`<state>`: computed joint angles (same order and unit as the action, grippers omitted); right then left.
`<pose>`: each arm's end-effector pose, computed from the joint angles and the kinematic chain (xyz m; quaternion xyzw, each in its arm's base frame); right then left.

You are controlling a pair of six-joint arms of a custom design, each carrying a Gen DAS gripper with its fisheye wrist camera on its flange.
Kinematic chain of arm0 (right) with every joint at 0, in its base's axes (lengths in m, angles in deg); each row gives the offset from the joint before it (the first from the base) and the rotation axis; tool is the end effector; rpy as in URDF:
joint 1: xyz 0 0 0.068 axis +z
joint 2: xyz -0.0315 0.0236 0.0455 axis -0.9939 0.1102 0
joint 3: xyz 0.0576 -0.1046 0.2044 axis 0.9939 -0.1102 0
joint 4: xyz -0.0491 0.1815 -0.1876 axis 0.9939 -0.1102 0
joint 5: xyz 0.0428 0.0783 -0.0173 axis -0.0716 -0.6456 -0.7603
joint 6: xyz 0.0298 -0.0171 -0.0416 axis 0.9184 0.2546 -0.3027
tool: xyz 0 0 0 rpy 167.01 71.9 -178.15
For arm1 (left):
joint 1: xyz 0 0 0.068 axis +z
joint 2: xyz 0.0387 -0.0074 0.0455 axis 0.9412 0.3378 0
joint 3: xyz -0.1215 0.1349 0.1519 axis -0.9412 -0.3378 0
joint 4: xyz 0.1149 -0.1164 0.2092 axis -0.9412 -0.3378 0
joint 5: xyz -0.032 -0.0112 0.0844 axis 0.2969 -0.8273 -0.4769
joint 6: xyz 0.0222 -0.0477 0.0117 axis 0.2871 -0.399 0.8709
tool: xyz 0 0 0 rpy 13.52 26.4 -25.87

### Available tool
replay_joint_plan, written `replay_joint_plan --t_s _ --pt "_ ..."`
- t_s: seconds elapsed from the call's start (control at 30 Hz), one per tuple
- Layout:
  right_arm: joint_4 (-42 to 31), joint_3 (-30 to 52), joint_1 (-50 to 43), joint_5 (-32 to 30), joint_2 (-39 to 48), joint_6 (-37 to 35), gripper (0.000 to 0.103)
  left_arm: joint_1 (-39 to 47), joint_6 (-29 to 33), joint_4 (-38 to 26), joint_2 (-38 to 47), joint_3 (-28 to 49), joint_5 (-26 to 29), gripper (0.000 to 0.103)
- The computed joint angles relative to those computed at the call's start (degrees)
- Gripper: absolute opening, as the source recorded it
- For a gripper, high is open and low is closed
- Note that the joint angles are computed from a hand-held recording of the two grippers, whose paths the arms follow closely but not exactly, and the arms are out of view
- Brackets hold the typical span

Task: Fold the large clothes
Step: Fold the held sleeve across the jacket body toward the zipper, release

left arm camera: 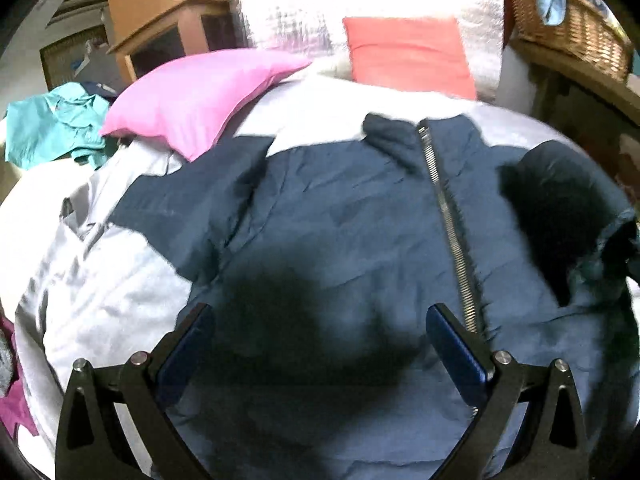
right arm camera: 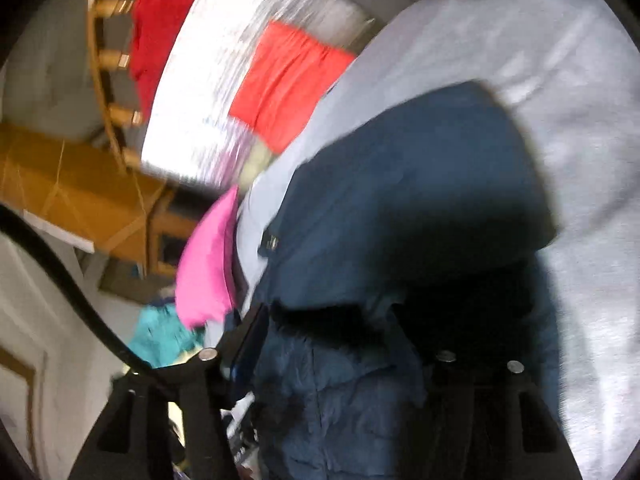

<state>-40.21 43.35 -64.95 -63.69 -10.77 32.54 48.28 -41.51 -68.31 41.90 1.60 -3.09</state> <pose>0.2255 0.0774 0.2788 0.3876 0.7574 0.3872 0.3553 0.2985 -0.1132 0.3225 0.1243 0.9188 0.0097 0.3745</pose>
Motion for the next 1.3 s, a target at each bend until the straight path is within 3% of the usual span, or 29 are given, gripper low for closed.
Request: replay_joint_plan --t_s 0.17,0.3,0.33,0.37,0.4,0.53,0.63,0.77,0.9,1.03,1.13,1.3 --pt "5.11 -9.81 -12.62 -8.97 -8.09 6.95 0.067 -3.02 -0.01 1.76 0.88 0.20 0.03 0.103" --pt "14.18 -13.70 -18.68 -13.49 -5.28 12.53 0.067 -3.97 0.21 1.86 2.03 0.69 -0.76 0.103" --pt "15.98 -14.22 -19.36 -13.80 -4.21 13.44 0.064 -3.97 0.19 1.61 2.73 1.28 -0.76 0.103" --pt "16.44 -14.11 -20.06 -14.08 -3.12 13.55 0.049 -3.86 0.29 1.81 3.01 1.29 -0.73 0.103" --pt "16.24 -13.98 -20.20 -13.91 -2.70 13.39 0.042 -3.83 0.46 1.90 3.39 1.62 -0.99 0.103" --pt "10.41 -6.09 -15.77 -8.03 0.91 5.65 0.032 -3.97 1.64 3.71 2.86 0.77 -3.31 0.103" --pt "2.84 5.26 -9.21 -0.49 5.81 -7.22 0.032 -3.27 2.69 4.51 1.85 0.04 -4.54 0.103" --pt "-0.76 17.69 1.41 6.05 14.51 -21.31 0.032 -0.61 3.37 4.03 0.95 -0.29 -3.80 0.103" --pt "-2.33 28.07 9.39 6.27 24.75 -29.74 0.032 3.87 4.72 3.27 0.18 -0.70 -3.42 0.103" --pt "-2.98 33.30 14.27 1.82 33.93 -30.11 0.032 9.06 5.68 2.93 -0.16 -1.00 -2.00 0.103" --pt "-7.32 39.47 14.63 -4.37 41.98 -26.53 0.060 12.01 5.24 2.24 0.47 -0.35 -0.91 0.103" --pt "-7.31 33.77 13.36 -8.90 36.86 -22.45 0.064 12.60 4.57 1.98 0.48 0.38 0.87 0.103"
